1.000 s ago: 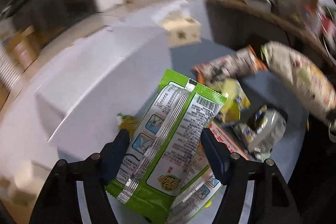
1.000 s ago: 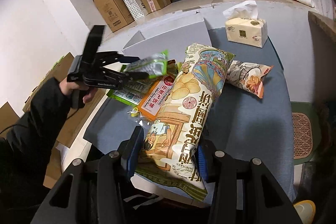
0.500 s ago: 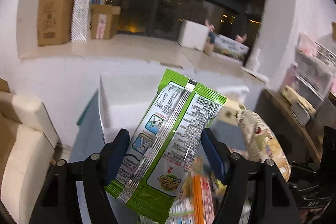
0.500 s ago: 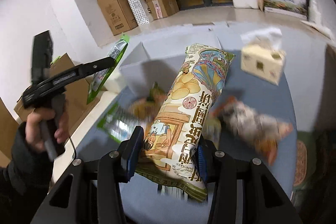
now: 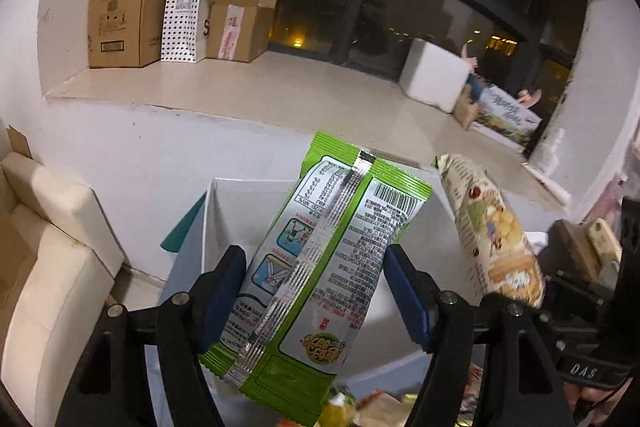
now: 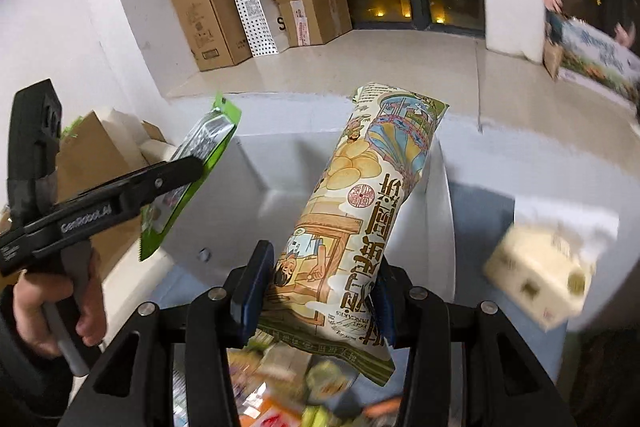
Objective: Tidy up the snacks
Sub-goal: 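Carry both packs into the white box and open both tools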
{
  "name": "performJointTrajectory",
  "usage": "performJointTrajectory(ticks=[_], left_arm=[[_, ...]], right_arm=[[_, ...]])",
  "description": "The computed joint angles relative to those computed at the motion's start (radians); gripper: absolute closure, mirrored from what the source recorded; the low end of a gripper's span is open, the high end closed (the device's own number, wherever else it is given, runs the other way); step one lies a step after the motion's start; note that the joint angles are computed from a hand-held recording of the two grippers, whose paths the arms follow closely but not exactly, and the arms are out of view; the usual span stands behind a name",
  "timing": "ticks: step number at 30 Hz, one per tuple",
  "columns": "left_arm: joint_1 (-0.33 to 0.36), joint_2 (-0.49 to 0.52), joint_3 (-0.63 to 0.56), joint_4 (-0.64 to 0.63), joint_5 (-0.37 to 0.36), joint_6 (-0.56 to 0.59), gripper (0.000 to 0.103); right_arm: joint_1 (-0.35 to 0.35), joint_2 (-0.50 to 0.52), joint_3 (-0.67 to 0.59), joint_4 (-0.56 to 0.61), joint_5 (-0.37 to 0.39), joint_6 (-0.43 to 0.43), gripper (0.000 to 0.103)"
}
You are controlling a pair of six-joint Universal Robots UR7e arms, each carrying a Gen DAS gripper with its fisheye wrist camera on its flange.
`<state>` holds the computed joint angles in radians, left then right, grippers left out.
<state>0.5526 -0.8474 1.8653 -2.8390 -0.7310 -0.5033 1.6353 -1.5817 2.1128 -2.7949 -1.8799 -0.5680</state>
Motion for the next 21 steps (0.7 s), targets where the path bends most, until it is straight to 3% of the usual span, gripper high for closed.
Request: performJointTrajectory(ticks=[2,3,4,5,6,12,18,21], left_arm=[[0.021,0.012,-0.027,0.019,-0.028,0.026,0.022],[0.032,0.024,-0.056,0.077,-0.023,0.024,0.009],[0.036,0.031,-0.067,0.101,-0.006,0.021,0.004],[0.039,0.036,-0.066,0.084,0.005,0.032,0.000],[0.041,0.036,-0.063,0.076,0.007,0.037,0.000],[0.056,0.007,-0.041,0.102,-0.058,0.022,0.000],[0.006,-0.013,0.058,-0.090,0.008,0.091,0.000],[-0.015,-0.047,0.095,-0.074,-0.018,0.067,0.000]], right_arm=[[0.001,0.043,-0.046,0.029,-0.013,0.009,0.051],[0.007,0.065,-0.063,0.031,-0.034,0.005,0.046],[0.022,0.093,-0.077,0.007,-0.087,0.004,0.036],[0.028,0.100,-0.076,-0.016,-0.108,0.004,0.014],[0.029,0.103,-0.075,-0.035,-0.105,0.001,0.004],[0.016,0.077,-0.036,-0.124,-0.043,0.012,0.000],[0.014,0.005,0.057,-0.242,0.015,-0.014,0.000],[0.014,-0.044,0.111,-0.276,0.050,-0.043,0.000]])
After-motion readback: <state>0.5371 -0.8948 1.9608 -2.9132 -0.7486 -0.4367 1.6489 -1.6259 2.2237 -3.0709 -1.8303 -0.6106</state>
